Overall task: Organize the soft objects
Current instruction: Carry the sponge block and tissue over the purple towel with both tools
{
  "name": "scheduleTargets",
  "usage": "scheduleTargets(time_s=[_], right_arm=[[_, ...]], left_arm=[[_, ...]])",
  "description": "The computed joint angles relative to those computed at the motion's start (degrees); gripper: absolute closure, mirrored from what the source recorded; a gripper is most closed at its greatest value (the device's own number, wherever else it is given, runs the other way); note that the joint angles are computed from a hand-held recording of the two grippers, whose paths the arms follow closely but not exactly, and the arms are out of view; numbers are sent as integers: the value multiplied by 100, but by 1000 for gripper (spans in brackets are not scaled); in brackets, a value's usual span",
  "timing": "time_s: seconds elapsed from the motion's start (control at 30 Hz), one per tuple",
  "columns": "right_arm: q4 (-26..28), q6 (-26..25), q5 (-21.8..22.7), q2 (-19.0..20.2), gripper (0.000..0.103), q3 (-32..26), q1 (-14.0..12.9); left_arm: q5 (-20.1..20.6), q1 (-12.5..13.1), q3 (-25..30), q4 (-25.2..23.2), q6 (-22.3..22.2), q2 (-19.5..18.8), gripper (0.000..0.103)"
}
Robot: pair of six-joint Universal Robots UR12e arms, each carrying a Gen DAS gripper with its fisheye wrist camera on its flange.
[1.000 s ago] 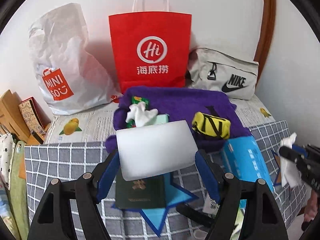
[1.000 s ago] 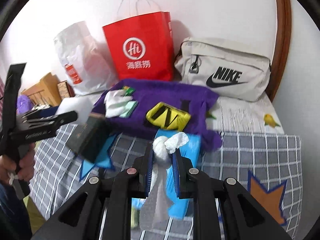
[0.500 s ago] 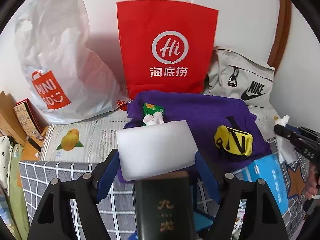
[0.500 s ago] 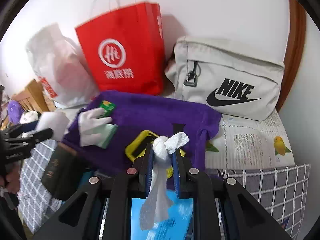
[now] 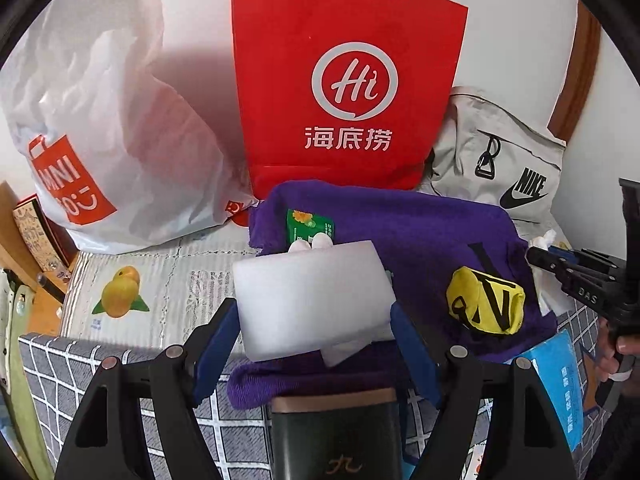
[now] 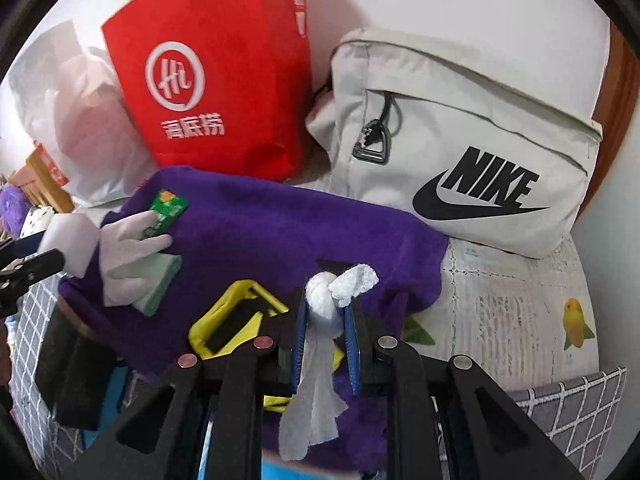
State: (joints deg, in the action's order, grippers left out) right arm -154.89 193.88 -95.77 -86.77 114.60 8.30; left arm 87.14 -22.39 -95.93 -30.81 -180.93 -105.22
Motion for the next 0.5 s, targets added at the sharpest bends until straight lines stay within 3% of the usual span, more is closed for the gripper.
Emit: scheduleTargets(time_s=[0.5], right_arm=[[479,18,59,210,84,-126,-71]], left_arm=[[25,-43,167,-184,96,-186,28]])
